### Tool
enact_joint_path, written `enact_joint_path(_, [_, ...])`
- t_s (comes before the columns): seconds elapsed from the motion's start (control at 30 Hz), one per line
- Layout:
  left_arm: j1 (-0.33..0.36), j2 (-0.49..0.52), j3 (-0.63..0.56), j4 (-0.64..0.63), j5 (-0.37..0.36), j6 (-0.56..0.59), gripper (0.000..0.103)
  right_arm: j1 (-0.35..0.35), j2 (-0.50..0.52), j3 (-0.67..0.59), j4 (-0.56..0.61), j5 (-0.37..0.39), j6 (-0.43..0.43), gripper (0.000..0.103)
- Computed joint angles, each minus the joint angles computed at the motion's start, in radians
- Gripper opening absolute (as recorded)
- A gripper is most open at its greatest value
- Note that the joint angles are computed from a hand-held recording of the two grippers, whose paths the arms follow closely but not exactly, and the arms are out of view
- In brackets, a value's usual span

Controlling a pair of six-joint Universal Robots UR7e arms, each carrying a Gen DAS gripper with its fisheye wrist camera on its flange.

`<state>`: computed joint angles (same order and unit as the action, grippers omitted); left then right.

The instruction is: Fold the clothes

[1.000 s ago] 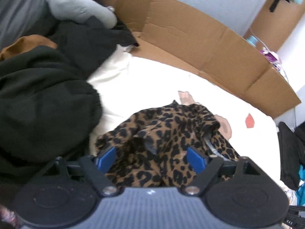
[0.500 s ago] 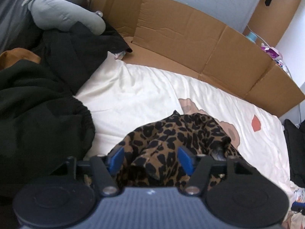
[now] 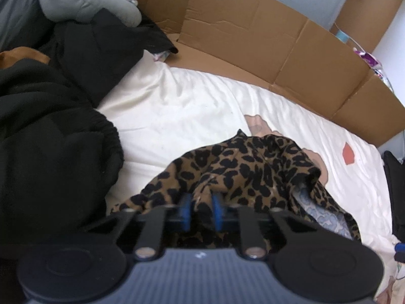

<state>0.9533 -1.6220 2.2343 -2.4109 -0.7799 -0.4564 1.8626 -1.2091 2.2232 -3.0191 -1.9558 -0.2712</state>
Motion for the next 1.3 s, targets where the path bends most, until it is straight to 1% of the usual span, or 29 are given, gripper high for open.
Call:
enact_joint_path(0.03, [-0.005, -0.010, 0.001, 0.009, -0.006, -0.006, 0.010, 0.003, 0.008, -0.004, -0.003, 0.001, -0.003, 0.046])
enact_joint_path(0.13, [-0.030, -0.043, 0.006, 0.053, -0.027, -0.033, 0.008, 0.008, 0.032, -0.016, -0.019, 0.018, -0.016, 0.047])
enact_joint_path(0.37, [-0.088, -0.129, 0.031, 0.161, -0.077, -0.120, 0.006, 0.020, 0.091, -0.056, -0.048, 0.051, -0.033, 0.048])
enact_joint_path(0.5, [-0.127, -0.189, 0.052, 0.249, -0.085, -0.189, 0.006, 0.028, 0.135, -0.092, -0.051, 0.071, -0.054, 0.053])
enact_joint_path(0.6, [-0.147, -0.233, 0.063, 0.313, -0.093, -0.252, 0.006, 0.038, 0.172, -0.123, -0.057, 0.094, -0.083, 0.061])
enact_joint_path(0.7, [-0.165, -0.275, 0.074, 0.373, -0.097, -0.307, 0.006, 0.047, 0.205, -0.152, -0.058, 0.120, -0.113, 0.065])
enact_joint_path(0.8, [-0.175, -0.313, 0.080, 0.426, -0.103, -0.355, 0.006, 0.059, 0.246, -0.184, -0.053, 0.129, -0.155, 0.069])
enact_joint_path(0.97, [-0.207, -0.392, 0.082, 0.570, -0.096, -0.452, 0.006, 0.078, 0.324, -0.227, -0.052, 0.092, -0.243, 0.074])
enact_joint_path(1.1, [-0.248, -0.464, 0.074, 0.725, -0.092, -0.561, 0.005, 0.074, 0.364, -0.256, -0.025, 0.055, -0.304, 0.083])
enact_joint_path(1.17, [-0.267, -0.502, 0.066, 0.812, -0.098, -0.619, 0.005, 0.070, 0.378, -0.266, -0.007, 0.033, -0.331, 0.084])
enact_joint_path(1.3, [-0.296, -0.561, 0.052, 0.964, -0.126, -0.709, 0.005, 0.066, 0.408, -0.273, -0.027, -0.025, -0.388, 0.087])
